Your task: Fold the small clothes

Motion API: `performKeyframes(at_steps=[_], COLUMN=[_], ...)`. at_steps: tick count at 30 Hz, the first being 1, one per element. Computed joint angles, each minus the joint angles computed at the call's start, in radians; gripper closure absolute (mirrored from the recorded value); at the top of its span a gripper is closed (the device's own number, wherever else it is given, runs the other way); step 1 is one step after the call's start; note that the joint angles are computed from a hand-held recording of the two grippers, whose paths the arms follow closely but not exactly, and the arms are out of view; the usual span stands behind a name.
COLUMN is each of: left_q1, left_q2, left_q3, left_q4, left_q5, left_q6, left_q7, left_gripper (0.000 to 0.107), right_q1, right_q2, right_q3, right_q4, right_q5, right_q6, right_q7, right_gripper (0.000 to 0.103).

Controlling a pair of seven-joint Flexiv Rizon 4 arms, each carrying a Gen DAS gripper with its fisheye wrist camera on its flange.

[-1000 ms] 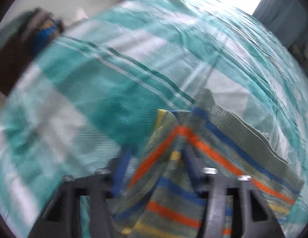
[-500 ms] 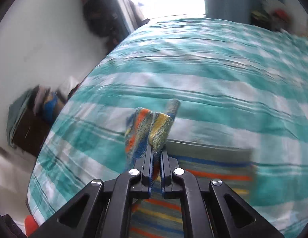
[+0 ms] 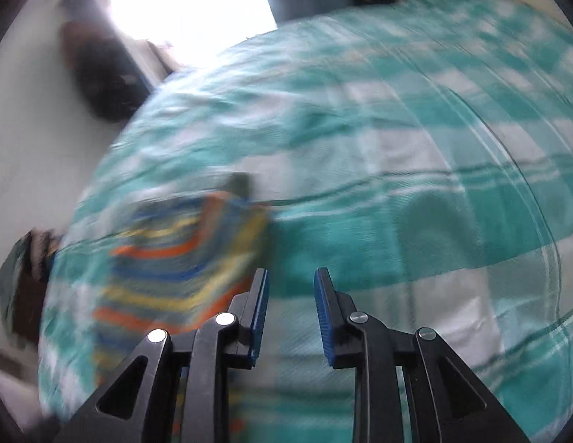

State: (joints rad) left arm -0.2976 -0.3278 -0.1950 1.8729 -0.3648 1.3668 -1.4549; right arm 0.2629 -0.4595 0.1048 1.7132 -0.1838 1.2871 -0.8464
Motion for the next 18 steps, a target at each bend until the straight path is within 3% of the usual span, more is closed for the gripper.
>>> performKeyframes(at_steps=[1, 3, 4, 6, 7, 9, 10, 11, 12, 14, 16, 18], left_q1=[-0.015, -0.038, -0.047, -0.080, -0.096, -0.075, -0.074, -0.074, -0.059, -0.021, -0.019, -0.035], left_q2=[-0.019, -0.068, -0.099, -0.165, -0.168, -0.136, -0.112, -0.081, -0.061, -0.050, -0.067, -0.115], left_q3=[0.052, 0.117, 0.132, 0.180, 0.196, 0.175, 0.176, 0.181, 0.170, 0.129, 0.118, 0.126], left_q4=[-0.031, -0.095, -0.139, -0.229, -0.237, -0.188, -0.171, -0.152, -0.129, -0.094, -0.110, -0.179], left_q5=[0.031, 0.095, 0.128, 0.230, 0.289, 0.317, 0.329, 0.341, 0.333, 0.283, 0.266, 0.277], left_q6=[-0.011, -0.060, -0.112, -0.266, -0.313, -0.277, -0.284, -0.285, -0.262, -0.175, -0.134, -0.157], left_q7=[-0.059, -0.145, -0.167, -0.183, -0.204, -0.178, -0.184, -0.199, -0.197, -0.175, -0.184, -0.196], left_gripper=[0.048, 0.057, 0.066, 0.082, 0.084, 0.082, 0.078, 0.078, 0.077, 0.066, 0.063, 0.062], right_q1=[-0.024, -0.088, -0.119, -0.124, -0.104, -0.060, -0.067, -0.053, -0.012, 0.110, 0.235, 0.293], right_q2=[0.014, 0.011, -0.001, -0.028, -0.037, -0.034, -0.024, 0.012, 0.048, 0.111, 0.125, 0.101], right_q3=[0.061, 0.223, 0.300, 0.356, 0.335, 0.241, 0.233, 0.202, 0.145, 0.013, -0.091, -0.140], right_q4=[-0.004, -0.067, -0.101, -0.116, -0.088, -0.009, 0.027, 0.083, 0.119, 0.162, 0.104, 0.013], right_q5=[0.063, 0.311, 0.409, 0.409, 0.311, 0.024, -0.035, -0.029, -0.063, 0.008, 0.261, 0.435], right_q6=[0.023, 0.021, 0.005, -0.044, -0.085, -0.212, -0.185, -0.114, -0.103, -0.034, -0.026, -0.054], right_q7=[-0.087, -0.376, -0.499, -0.566, -0.510, -0.271, -0.191, -0.150, -0.112, -0.145, -0.339, -0.519], right_gripper=[0.077, 0.077, 0.077, 0.076, 0.075, 0.090, 0.092, 0.077, 0.074, 0.075, 0.075, 0.075])
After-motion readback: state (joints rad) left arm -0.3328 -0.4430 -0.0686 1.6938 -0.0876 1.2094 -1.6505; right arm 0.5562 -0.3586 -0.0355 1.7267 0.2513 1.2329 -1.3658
